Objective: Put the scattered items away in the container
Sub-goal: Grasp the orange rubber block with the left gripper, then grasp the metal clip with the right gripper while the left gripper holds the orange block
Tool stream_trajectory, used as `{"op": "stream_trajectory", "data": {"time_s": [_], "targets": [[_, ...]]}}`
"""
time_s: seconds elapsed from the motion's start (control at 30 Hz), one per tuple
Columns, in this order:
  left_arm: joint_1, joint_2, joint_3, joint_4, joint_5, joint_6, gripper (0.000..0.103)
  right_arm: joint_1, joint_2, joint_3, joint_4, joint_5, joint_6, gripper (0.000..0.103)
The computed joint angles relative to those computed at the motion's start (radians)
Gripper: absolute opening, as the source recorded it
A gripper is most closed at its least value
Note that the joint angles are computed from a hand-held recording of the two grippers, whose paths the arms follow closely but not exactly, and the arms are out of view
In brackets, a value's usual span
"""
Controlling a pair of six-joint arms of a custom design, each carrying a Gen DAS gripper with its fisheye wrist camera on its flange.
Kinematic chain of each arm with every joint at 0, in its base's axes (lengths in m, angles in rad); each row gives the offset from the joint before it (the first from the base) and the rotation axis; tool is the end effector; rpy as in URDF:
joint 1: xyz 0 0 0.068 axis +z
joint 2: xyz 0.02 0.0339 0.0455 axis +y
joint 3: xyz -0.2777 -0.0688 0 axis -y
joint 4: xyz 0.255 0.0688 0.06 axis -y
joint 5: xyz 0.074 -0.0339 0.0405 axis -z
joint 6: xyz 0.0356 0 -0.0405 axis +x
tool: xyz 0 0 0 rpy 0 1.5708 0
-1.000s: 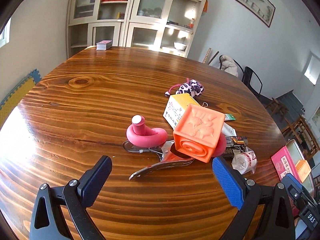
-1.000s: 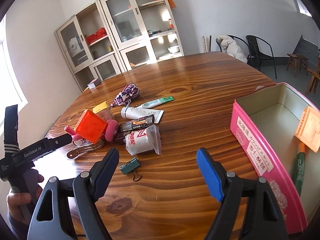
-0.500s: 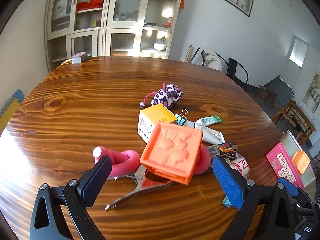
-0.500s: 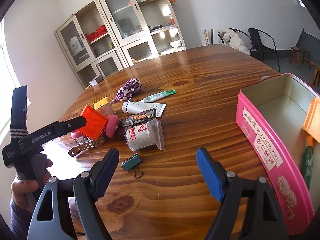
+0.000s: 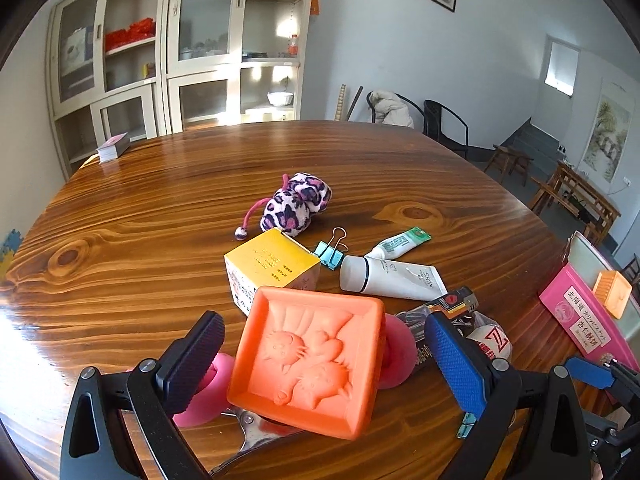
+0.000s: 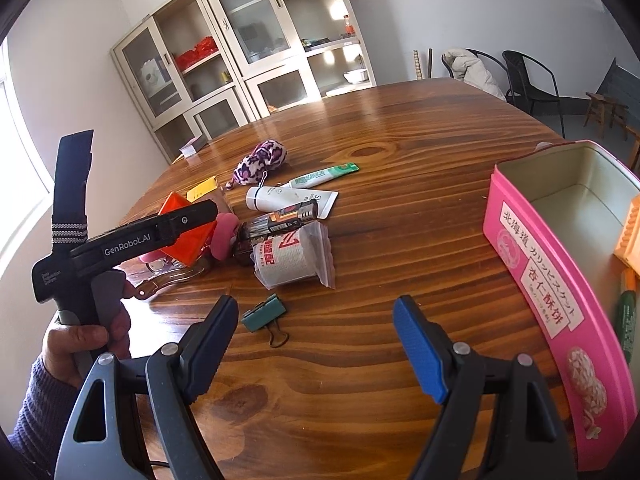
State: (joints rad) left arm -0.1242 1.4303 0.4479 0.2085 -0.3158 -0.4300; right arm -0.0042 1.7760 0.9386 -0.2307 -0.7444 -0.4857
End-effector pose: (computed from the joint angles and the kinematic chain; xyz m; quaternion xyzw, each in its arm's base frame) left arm 0.2491 -0.0200 0.1343 -0.1989 0.8903 0.0346 0.4082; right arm 0.3402 0.0227 0.1483 -0.3030 0.8547 0.2855 0.3102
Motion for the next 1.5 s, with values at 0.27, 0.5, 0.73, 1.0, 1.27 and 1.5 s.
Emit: {"op": "stream_trajectory", "data": {"time_s": [0.27,0.5,0.73,1.0,1.27,1.5], "targets": [[0.005,-0.071,-0.025,-0.060,0.023,-0.043,0.053,0.007,0.035,0.031,-0.045,0.003,0.004,0.083],[-0.008,-0.188,-0.048,-0.139,-0.014,-0.090,0.053,0.013,0.040,0.026,-0.020,0.010,0.034,0.083],[-0.022,-0.314,-0.094,-0.217,-0.027,-0.146,0.053,0.032,0.034,0.006,0.027,0.037,0.045,0.083],[-0.003,-0.439,-0.151,-0.291,-0.030,-0.195,0.053,0.114,0.027,0.016,0.049,0.107,0.053,0.083],[0.105,-0.696,-0.199,-0.452,-0.038,-0.185,0.053,0.174,-0.013,0.008,0.045,0.096,0.082,0.083],[0.211,-0.769,-0.229,-0.492,0.040,-0.176,0.053,0.292,-0.050,-0.032,0.019,0.097,0.042,0.083]]}}
